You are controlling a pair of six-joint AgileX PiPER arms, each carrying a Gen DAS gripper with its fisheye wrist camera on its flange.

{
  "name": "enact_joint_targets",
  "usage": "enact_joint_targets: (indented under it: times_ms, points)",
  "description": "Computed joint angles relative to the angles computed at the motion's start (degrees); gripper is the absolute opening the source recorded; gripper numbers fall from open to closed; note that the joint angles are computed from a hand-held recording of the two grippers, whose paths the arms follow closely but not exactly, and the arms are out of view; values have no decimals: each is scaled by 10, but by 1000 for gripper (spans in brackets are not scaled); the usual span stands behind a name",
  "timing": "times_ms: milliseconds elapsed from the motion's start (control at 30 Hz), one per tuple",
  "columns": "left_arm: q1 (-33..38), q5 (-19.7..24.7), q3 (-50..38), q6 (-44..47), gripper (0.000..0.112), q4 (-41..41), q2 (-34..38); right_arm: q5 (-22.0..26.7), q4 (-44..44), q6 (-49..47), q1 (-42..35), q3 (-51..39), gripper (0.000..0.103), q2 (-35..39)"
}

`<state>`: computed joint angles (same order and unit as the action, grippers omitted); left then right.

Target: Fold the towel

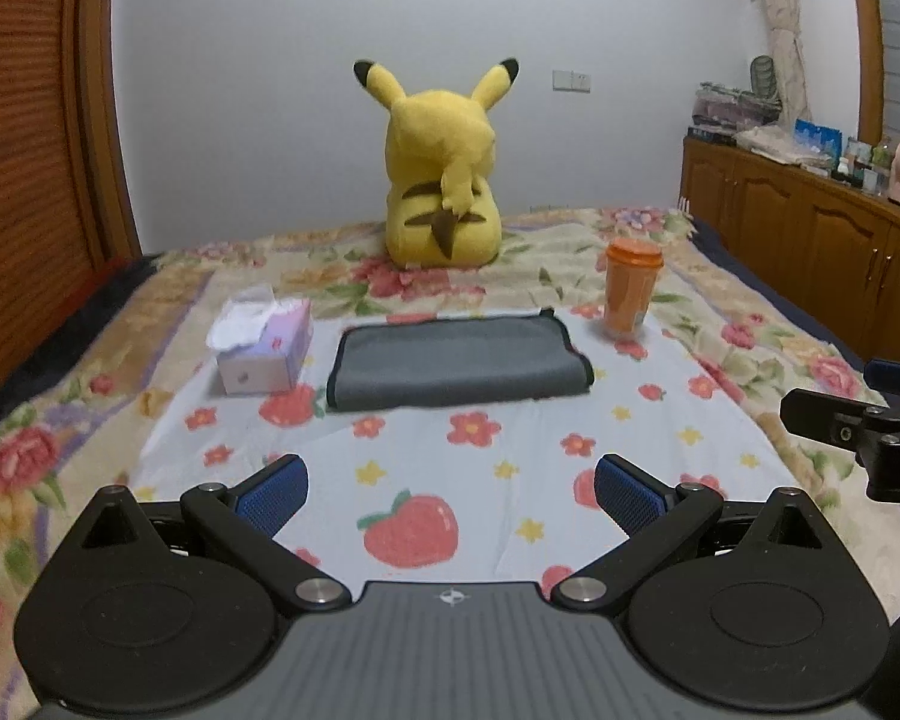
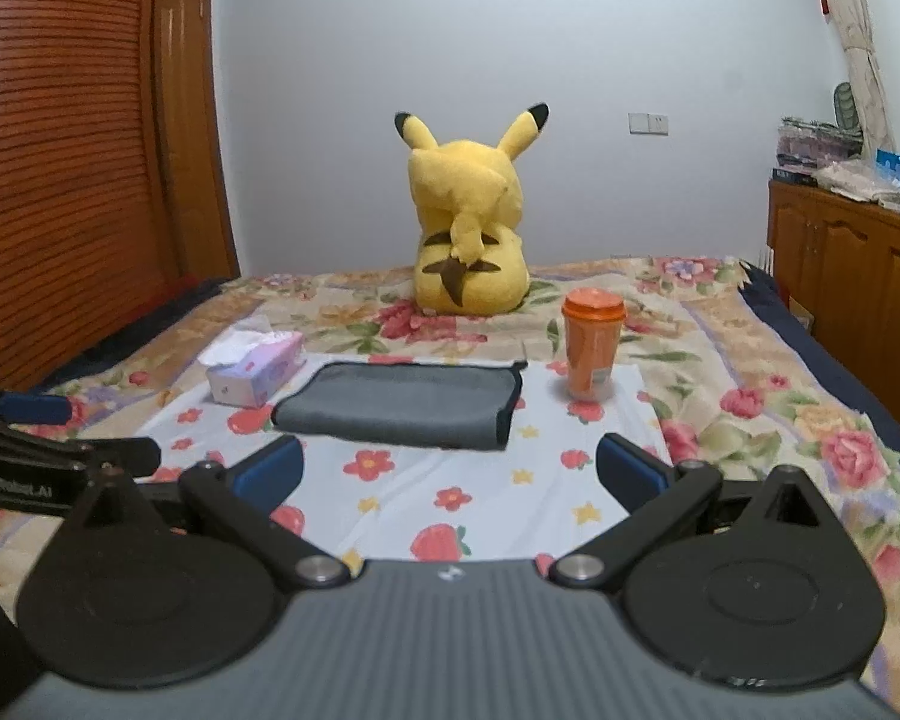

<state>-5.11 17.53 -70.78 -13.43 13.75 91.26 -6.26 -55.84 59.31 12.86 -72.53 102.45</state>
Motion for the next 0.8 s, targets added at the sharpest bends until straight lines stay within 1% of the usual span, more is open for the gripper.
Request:
enact_joint_targets:
  times_ms: [33,100,133,267,433,467,533,633,800]
  points:
    - [1,-3,3,0,103,0,4,0,14,-14,0,0,103,5]
    - [4,-6,5,-2,103,2,12,-3,78,-81,0,6,103,12]
    - [5,-6,5,-3,103,2,15,-3,95,-98,0,7,103,16]
    - [10,-16,7,-5,103,-2,26,1,123,-125,2,10,103,25]
    - [11,-29,14,-16,103,7,31,4,297,-309,13,18,103,26]
    - [12,-32,17,-15,103,6,29,4,342,-358,16,19,103,26]
    - [13,-38,19,-24,103,12,28,2,395,-417,19,22,103,24]
    - [13,-42,22,-46,103,32,26,3,418,-447,21,20,103,26]
    - [9,-56,36,-117,103,106,18,0,415,-443,18,21,103,25]
